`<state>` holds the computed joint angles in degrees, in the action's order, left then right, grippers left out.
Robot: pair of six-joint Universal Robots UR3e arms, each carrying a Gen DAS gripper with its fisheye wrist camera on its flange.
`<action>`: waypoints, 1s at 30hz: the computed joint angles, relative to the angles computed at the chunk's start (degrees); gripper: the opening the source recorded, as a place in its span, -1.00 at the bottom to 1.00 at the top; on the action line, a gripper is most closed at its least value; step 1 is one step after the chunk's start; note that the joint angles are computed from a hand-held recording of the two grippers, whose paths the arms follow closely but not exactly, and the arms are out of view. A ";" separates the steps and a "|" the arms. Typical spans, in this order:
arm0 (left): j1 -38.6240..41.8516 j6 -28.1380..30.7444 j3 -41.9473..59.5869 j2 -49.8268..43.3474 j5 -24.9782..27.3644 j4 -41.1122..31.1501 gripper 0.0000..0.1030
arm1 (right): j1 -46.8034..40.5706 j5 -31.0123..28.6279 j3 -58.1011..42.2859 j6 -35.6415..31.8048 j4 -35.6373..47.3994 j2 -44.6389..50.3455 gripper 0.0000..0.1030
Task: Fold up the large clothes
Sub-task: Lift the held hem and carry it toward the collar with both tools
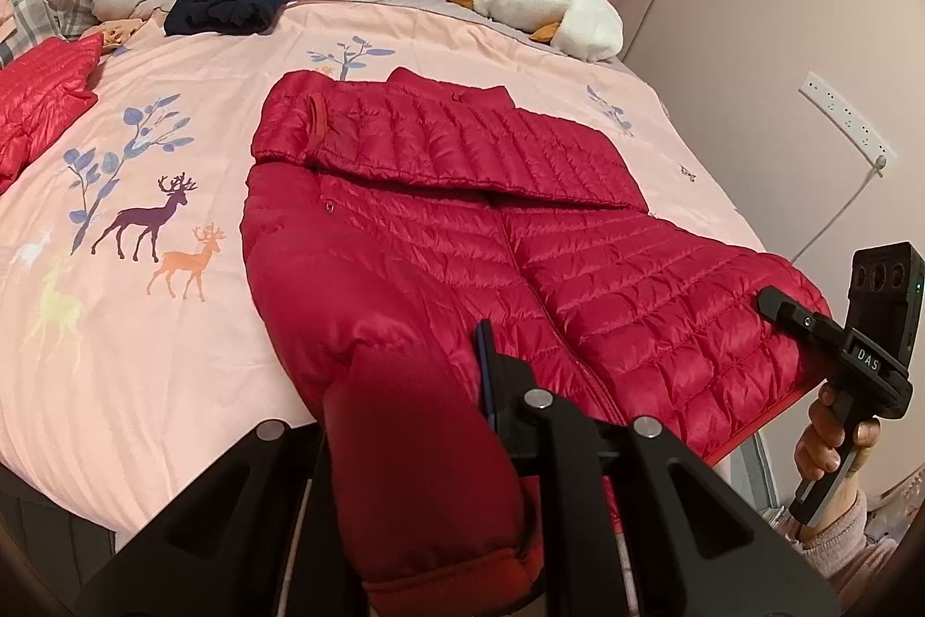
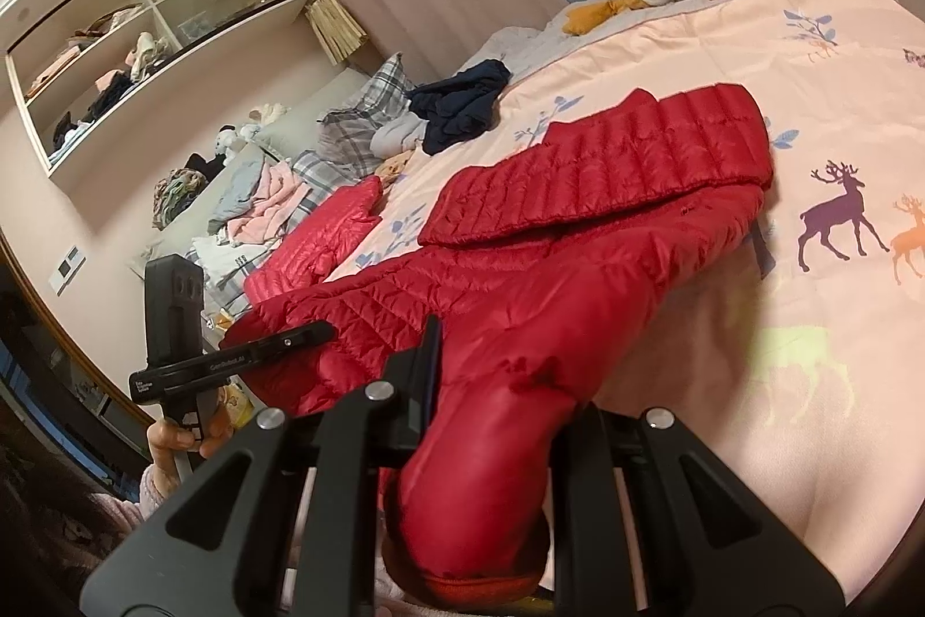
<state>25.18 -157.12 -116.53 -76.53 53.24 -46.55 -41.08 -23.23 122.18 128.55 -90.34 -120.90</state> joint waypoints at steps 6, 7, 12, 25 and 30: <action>1.18 1.27 -0.24 2.09 -0.97 -1.59 -0.74 | -2.25 0.74 -3.22 -8.75 11.39 -1.60 -0.69; 1.35 1.32 -0.27 2.40 -1.12 -1.78 -0.75 | -2.54 0.85 -3.68 -9.79 12.95 -1.95 -0.69; 2.56 2.40 -1.18 4.94 -2.15 -3.54 -0.74 | -3.73 1.26 -5.99 -14.32 18.94 -2.01 -0.69; 4.96 5.31 -0.63 9.30 -4.48 -8.84 -0.74 | -6.84 1.78 -11.02 -26.88 32.47 -1.13 -0.69; 6.57 7.43 -0.38 12.39 -6.12 -12.24 -0.74 | -8.54 2.13 -14.89 -35.33 42.29 -0.01 -0.69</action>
<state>31.75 -149.69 -116.91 -64.14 47.12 -58.79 -49.62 -21.10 107.29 93.21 -48.05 -120.90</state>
